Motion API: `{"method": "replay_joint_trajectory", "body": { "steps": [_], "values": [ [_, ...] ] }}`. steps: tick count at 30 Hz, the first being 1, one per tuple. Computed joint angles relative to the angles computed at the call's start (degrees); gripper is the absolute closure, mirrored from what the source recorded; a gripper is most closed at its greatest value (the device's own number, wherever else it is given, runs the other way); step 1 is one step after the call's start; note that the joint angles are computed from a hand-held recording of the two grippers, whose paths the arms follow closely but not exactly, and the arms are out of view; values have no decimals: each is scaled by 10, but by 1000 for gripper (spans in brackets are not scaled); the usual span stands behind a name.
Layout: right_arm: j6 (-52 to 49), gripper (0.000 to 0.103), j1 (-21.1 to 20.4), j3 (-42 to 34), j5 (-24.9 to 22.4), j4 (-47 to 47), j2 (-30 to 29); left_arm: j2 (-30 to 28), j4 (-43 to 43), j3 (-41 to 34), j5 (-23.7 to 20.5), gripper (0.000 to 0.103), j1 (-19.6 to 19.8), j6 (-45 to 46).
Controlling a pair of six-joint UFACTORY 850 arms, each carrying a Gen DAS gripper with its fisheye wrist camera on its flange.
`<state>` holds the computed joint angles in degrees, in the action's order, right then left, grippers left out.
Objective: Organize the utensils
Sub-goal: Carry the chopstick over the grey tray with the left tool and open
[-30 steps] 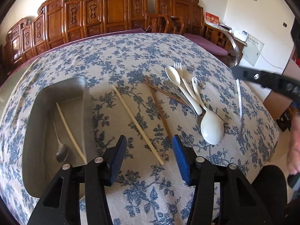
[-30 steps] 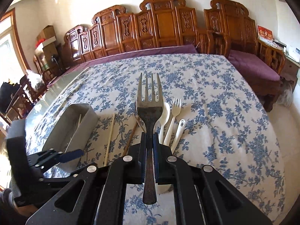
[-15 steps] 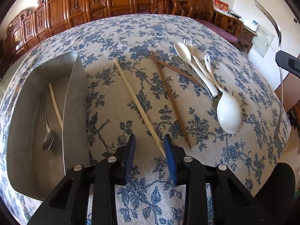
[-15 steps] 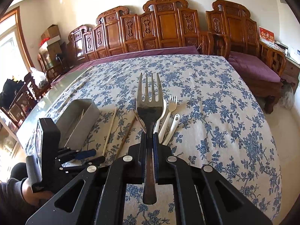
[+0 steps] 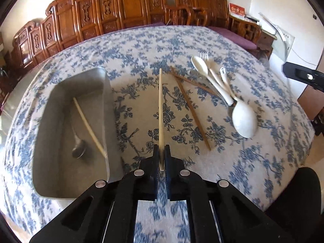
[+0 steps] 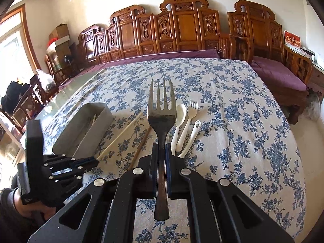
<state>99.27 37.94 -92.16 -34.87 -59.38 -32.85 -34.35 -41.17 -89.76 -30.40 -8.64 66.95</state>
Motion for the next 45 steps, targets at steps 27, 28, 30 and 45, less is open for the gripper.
{"method": "replay_joint_trajectory", "body": {
  "steps": [27,28,30,45],
  "values": [
    [-31,95,19,-43,0,-11,-14,40,-36,-36,-39,99,70,48],
    [-37,95,20,-49,-2,-8,-18,32,-22,-46,-44,99,72,35],
    [-55,95,22,-65,-5,3,-28,13,7,-66,-54,99,75,6],
    [-146,95,26,-198,-23,72,-112,-92,131,-183,-107,99,81,-126]
  ]
}}
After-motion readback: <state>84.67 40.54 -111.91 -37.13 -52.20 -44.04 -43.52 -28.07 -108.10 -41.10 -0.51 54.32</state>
